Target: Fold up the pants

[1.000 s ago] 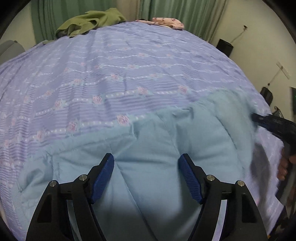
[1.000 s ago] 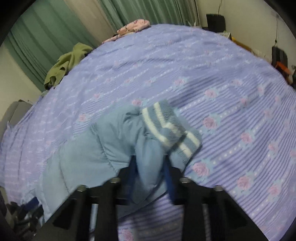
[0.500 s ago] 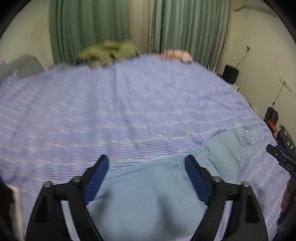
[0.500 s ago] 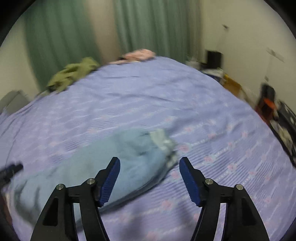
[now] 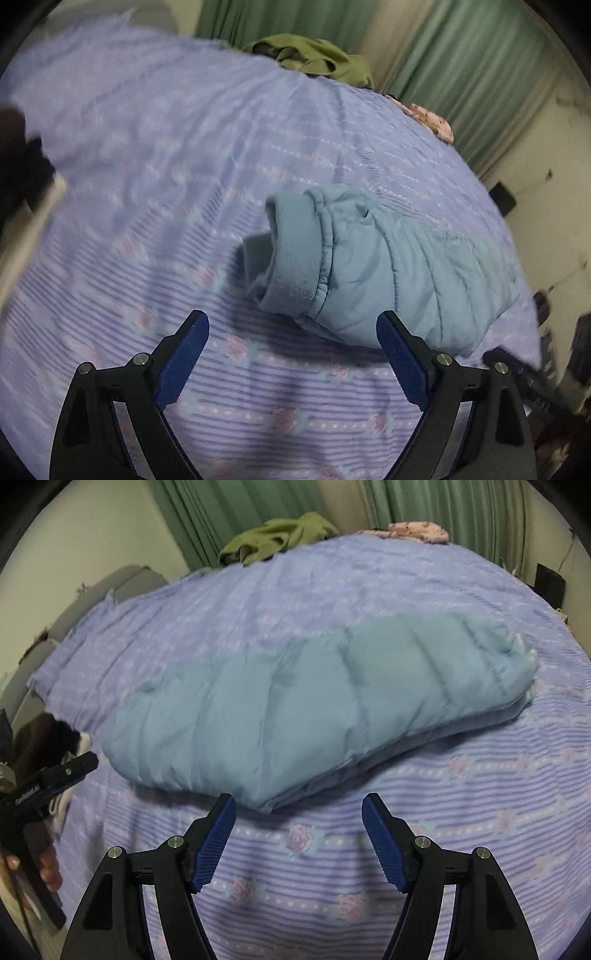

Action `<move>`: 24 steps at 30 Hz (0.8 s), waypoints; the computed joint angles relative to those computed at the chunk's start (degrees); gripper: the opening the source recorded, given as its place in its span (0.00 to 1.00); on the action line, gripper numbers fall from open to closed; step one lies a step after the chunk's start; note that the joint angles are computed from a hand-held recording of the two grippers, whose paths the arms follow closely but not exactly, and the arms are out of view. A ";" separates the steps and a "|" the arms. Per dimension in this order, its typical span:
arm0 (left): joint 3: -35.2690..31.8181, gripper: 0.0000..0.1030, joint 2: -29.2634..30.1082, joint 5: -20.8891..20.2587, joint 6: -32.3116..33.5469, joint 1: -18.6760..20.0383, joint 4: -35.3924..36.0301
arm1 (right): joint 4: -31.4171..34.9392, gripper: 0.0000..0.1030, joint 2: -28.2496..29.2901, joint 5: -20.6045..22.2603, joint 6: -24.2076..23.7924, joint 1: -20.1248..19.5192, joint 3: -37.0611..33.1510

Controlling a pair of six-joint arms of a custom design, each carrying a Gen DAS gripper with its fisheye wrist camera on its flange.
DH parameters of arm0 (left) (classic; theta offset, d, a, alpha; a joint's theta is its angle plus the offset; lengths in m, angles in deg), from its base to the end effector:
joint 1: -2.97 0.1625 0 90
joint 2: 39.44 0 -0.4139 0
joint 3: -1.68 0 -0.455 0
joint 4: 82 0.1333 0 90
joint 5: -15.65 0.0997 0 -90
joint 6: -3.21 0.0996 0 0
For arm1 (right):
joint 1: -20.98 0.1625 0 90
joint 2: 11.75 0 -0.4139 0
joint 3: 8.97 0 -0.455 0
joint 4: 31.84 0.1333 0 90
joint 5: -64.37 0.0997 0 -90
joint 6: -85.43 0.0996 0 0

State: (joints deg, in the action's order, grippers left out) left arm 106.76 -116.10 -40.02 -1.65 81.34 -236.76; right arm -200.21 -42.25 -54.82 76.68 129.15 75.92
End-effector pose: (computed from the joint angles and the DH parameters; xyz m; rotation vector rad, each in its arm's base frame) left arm 0.0596 -0.6501 0.3415 -0.1050 2.5019 -0.9196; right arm 0.3138 -0.6843 -0.0363 0.4663 -2.5675 0.6072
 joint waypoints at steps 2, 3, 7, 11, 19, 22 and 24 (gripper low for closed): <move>-0.47 0.90 0.88 -3.71 -2.40 1.50 -1.14 | -0.04 0.69 0.38 0.39 -0.05 -0.17 0.14; -0.98 0.89 1.58 -4.90 -3.60 2.12 -1.43 | 0.31 0.69 0.44 0.81 0.10 -0.29 0.13; -2.65 0.88 4.05 -9.39 -7.25 4.19 -2.75 | 1.15 0.69 1.38 0.72 -0.51 -0.31 -0.97; -5.48 0.71 7.09 -15.55 -12.67 6.50 -2.24 | 1.89 0.69 2.31 1.04 -0.73 -0.24 -2.04; -4.83 0.38 5.22 -7.92 -10.01 3.04 -3.34 | 2.16 0.61 2.88 4.89 -2.88 -0.17 -2.62; -5.63 0.37 5.26 -6.94 -8.41 2.69 -2.85 | 3.97 0.53 2.85 7.88 -2.82 -0.62 -3.44; -6.49 0.37 5.65 -7.24 -8.71 3.01 -1.23 | 4.77 0.53 3.27 9.47 -3.34 -0.77 -4.34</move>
State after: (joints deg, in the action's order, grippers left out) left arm 100.27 -110.45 -47.27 -10.36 84.34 -238.00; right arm -195.44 -38.98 -45.35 73.34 128.38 71.58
